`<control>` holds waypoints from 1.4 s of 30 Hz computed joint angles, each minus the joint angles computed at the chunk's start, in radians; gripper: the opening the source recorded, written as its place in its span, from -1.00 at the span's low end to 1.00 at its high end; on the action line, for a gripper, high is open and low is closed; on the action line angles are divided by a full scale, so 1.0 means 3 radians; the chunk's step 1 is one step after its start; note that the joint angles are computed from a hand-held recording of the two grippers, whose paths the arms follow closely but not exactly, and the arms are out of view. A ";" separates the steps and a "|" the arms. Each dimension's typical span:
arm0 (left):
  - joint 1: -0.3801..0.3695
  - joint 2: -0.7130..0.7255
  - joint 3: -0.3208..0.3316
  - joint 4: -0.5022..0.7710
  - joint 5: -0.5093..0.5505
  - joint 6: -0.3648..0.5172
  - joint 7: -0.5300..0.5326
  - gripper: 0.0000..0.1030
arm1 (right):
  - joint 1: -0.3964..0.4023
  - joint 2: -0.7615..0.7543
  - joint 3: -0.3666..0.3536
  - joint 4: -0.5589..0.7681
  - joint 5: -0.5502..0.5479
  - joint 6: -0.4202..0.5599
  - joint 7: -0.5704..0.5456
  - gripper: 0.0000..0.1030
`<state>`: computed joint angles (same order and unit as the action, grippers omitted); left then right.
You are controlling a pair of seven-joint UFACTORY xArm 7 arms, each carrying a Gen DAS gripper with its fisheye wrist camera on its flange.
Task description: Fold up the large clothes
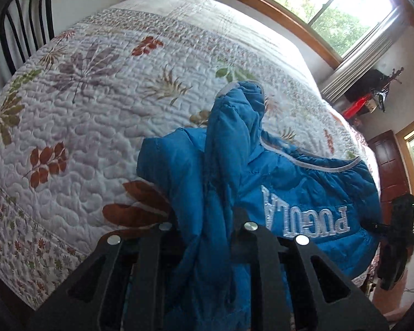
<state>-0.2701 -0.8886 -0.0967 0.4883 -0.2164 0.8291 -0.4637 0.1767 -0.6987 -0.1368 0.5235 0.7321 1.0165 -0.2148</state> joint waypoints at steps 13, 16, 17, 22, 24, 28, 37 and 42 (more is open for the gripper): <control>-0.0033 0.0123 0.0060 -0.0462 0.0091 -0.0431 0.0104 -0.12 | -0.0192 0.0157 -0.0098 -0.0412 0.0382 -0.0200 -0.0314 -0.39; -0.0008 0.0025 0.0187 -0.0399 0.0032 -0.0209 0.0148 -0.01 | -0.0336 -0.0130 0.0024 -0.0435 0.0013 -0.0124 -0.0049 0.00; 0.0012 -0.0060 0.0231 -0.0391 0.0018 -0.0139 0.0180 -0.01 | -0.0359 -0.0243 0.0026 -0.0440 -0.0074 -0.0070 0.0037 0.03; 0.0200 -0.0359 0.0289 -0.0233 0.0087 0.0119 0.0324 0.18 | -0.0553 -0.0617 0.0020 -0.0310 -0.0637 0.0158 0.0339 0.07; 0.0211 -0.0266 0.0317 -0.0109 0.0101 0.0096 0.0457 0.23 | -0.0526 -0.0594 0.0091 -0.0153 -0.0837 0.0127 0.0374 0.10; 0.0176 0.0344 0.0269 0.0212 0.0141 -0.0071 0.0744 0.27 | -0.0289 -0.0099 0.0194 0.0225 -0.0988 -0.0106 0.0281 0.15; 0.0074 0.1651 0.0196 0.0823 -0.0098 -0.0325 0.1106 0.00 | -0.0031 0.1283 0.0343 0.0947 -0.0895 -0.0502 0.0247 0.14; 0.0071 0.1763 0.0235 0.0913 -0.0384 -0.0455 0.1320 -0.63 | -0.0042 0.1338 0.0309 0.0981 -0.0513 -0.0660 0.0072 -0.66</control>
